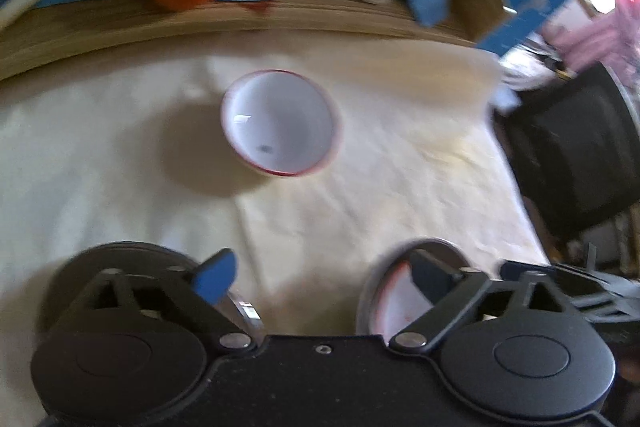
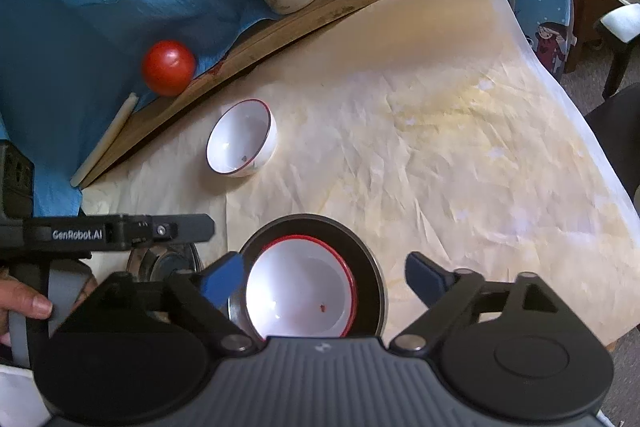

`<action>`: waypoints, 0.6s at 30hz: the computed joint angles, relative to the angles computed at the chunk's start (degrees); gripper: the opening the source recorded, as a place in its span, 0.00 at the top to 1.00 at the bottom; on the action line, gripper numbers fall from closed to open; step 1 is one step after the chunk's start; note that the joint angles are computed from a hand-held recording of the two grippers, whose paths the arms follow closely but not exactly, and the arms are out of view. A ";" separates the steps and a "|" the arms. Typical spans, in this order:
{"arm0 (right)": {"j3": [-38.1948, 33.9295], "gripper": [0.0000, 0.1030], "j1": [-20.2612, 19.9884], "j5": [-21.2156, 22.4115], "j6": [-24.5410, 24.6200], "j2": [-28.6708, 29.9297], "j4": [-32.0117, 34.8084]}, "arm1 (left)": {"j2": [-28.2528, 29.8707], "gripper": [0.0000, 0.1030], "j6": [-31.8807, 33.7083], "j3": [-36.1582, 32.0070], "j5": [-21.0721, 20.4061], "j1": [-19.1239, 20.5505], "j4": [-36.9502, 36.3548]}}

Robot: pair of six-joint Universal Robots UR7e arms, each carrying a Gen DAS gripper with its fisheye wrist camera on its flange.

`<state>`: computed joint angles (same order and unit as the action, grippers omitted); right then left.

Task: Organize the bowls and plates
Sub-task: 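Move both tools to the small red-rimmed white bowl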

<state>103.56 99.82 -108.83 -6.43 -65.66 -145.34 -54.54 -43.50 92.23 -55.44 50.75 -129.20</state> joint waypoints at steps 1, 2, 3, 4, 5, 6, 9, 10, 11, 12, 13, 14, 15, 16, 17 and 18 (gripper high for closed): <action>-0.10 0.01 0.08 -0.37 -0.01 0.18 -0.25 | -0.17 0.01 -0.94 0.09 1.05 0.10 0.73; -0.14 0.01 0.15 -0.81 -0.03 0.33 -0.64 | -0.37 0.01 -1.73 0.19 1.64 0.22 1.16; -0.25 0.01 0.22 -1.26 0.01 0.49 -0.93 | -0.60 0.01 -2.88 0.25 2.11 0.44 1.63; -0.40 0.00 0.26 -1.72 0.14 0.70 -1.14 | -0.77 0.01 -3.90 0.30 2.46 0.62 1.91; -0.50 0.00 0.29 -2.14 0.24 0.91 -1.43 | -1.03 0.01 -4.62 0.57 2.75 0.75 1.83; -0.55 0.00 0.30 -2.50 0.27 1.13 -1.91 | -1.32 0.01 -5.44 0.99 3.24 0.89 1.33; -1.06 0.00 0.19 -3.12 -0.07 1.83 -2.31 | -1.60 0.01 -8.78 1.28 5.14 1.15 1.68; -1.39 0.00 0.23 -3.30 -0.60 2.17 -2.38 | -1.53 0.01 -10.06 1.14 5.98 1.24 1.95; -1.71 0.00 0.39 -3.69 -1.45 2.58 -2.67 | -1.51 0.01 -10.91 1.16 6.69 1.31 1.83; -1.94 0.00 0.59 -4.20 -2.24 2.92 -3.04 | -1.76 0.01 -11.90 1.45 7.48 1.32 1.65; -2.13 0.00 0.84 -4.85 -3.44 3.33 -3.77 | -1.88 0.01 -12.60 1.67 8.09 1.38 1.22; -2.13 0.00 1.09 -5.42 -4.75 3.71 -4.84 | -2.07 0.01 -12.83 2.19 8.58 1.41 0.26; -2.10 0.00 1.30 -5.89 -6.19 4.06 -5.98 | -2.27 0.01 -12.42 2.97 9.30 1.36 -1.43; -2.07 0.00 1.47 -6.24 -7.52 4.35 -6.92 | -2.34 0.01 -11.88 3.46 9.75 1.28 -2.44; -2.05 0.00 1.57 -6.25 -8.40 4.51 -7.50 | -2.39 0.01 -11.75 3.68 9.98 1.18 -2.76; -1.98 0.00 1.57 -5.86 -9.17 4.58 -7.98 | -2.58 0.01 -11.86 4.02 9.71 1.18 -3.45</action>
